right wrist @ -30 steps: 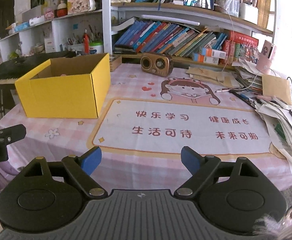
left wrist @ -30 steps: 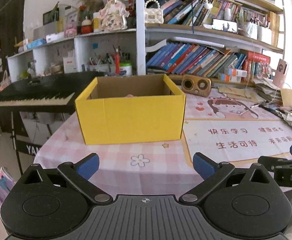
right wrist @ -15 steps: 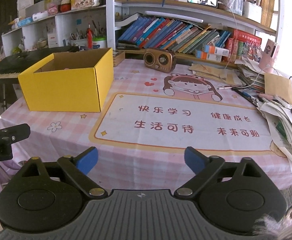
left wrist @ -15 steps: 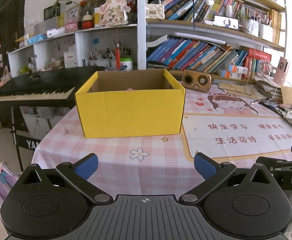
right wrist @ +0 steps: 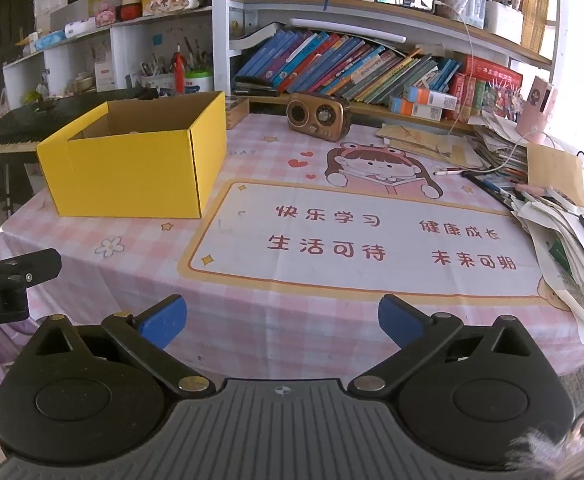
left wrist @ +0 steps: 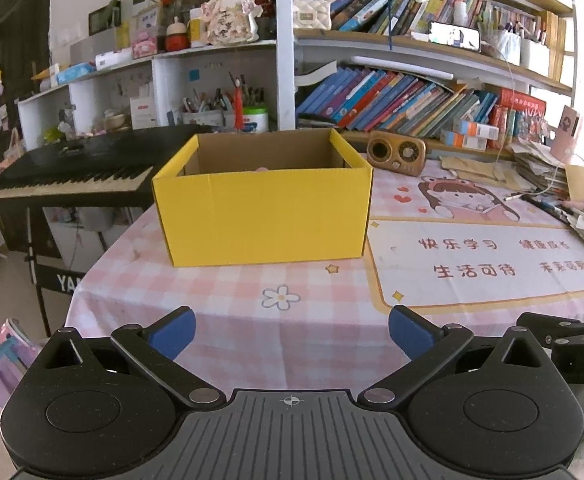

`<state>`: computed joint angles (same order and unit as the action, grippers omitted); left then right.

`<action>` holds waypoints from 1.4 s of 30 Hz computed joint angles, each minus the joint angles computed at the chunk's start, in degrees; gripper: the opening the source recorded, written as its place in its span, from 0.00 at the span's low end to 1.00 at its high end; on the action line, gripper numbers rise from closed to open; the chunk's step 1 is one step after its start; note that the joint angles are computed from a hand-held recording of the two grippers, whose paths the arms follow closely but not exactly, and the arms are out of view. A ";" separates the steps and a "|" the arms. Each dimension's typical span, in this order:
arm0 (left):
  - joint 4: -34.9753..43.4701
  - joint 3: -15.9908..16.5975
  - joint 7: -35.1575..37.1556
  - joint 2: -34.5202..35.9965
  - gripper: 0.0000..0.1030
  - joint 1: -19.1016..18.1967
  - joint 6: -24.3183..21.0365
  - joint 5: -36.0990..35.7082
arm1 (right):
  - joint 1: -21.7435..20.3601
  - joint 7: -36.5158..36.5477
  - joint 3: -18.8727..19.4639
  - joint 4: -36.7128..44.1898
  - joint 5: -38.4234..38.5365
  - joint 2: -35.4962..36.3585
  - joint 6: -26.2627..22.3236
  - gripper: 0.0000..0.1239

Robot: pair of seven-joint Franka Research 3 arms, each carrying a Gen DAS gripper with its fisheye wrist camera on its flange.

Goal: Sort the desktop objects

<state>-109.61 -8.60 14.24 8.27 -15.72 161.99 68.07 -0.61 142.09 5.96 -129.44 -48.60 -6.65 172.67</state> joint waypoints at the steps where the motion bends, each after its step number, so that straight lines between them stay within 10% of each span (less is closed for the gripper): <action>1: -0.07 -0.03 0.10 -0.02 1.00 0.01 -0.02 -0.23 | 0.02 -0.04 0.00 -0.11 0.00 -0.07 -0.07 0.83; 42: 0.11 0.28 8.50 0.96 1.00 -0.68 1.47 -7.69 | 0.10 -3.73 0.23 -1.05 4.27 -0.42 -0.94 0.83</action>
